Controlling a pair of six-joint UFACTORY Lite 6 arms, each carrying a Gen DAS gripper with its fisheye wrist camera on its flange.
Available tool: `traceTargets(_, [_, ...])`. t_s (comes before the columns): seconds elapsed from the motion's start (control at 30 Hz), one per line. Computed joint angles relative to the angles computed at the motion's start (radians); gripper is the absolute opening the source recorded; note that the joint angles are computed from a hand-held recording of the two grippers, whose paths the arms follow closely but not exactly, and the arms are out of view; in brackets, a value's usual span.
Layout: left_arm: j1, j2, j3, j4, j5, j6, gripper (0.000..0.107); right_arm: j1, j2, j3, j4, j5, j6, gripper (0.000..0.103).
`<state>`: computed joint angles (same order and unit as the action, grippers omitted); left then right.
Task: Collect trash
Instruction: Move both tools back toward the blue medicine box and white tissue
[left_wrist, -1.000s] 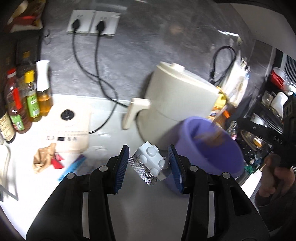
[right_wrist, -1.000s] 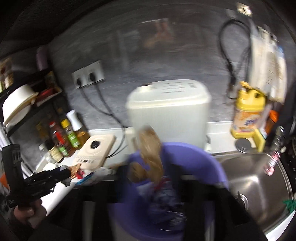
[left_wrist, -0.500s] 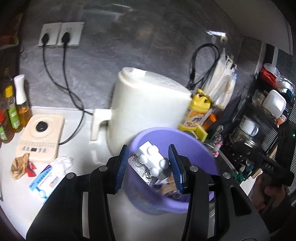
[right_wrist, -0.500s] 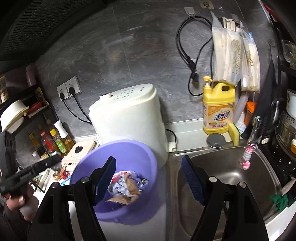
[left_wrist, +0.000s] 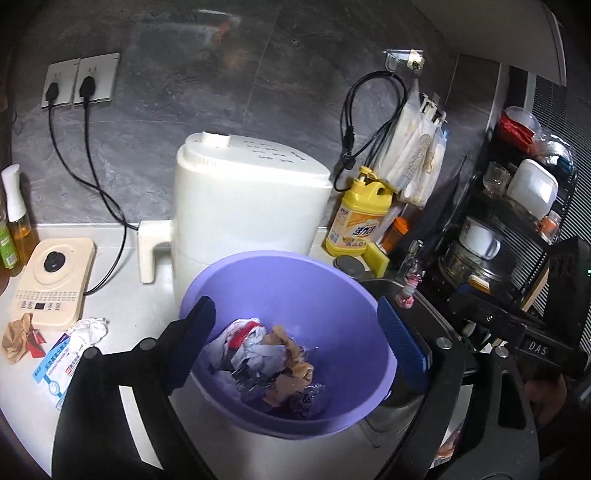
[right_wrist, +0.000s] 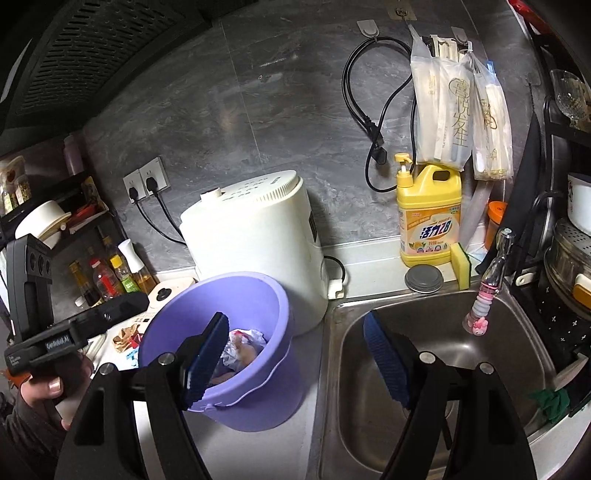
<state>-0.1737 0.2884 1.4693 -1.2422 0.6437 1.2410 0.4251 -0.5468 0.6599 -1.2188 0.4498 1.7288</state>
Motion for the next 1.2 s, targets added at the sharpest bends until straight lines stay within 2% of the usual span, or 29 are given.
traceTargets(0.2, [0.079,-0.045,-0.066,0.035,-0.004,-0.008,0.095,0.053,0.068,0.025,-0.109,-0.014,0.165,0.081])
traceTargets(0.5, [0.289,-0.041,-0.063,0.108,0.095,0.014,0.095,0.203,0.289,0.187,-0.275,0.038,0.396,0.081])
traceTargets(0.83, [0.513,0.044,0.014,0.123,0.227,0.085,0.095,0.378,0.602,0.525,-0.276,0.095,0.352,0.081])
traceTargets(1.03, [0.631,0.135,0.099,0.123,0.3,0.096,0.095,0.437,0.842,0.799,-0.146,0.094,0.199,0.081])
traceTargets(1.2, [0.701,0.207,0.175,0.137,0.357,0.117,0.095,0.479,1.01,0.998,-0.027,0.144,0.093,0.081])
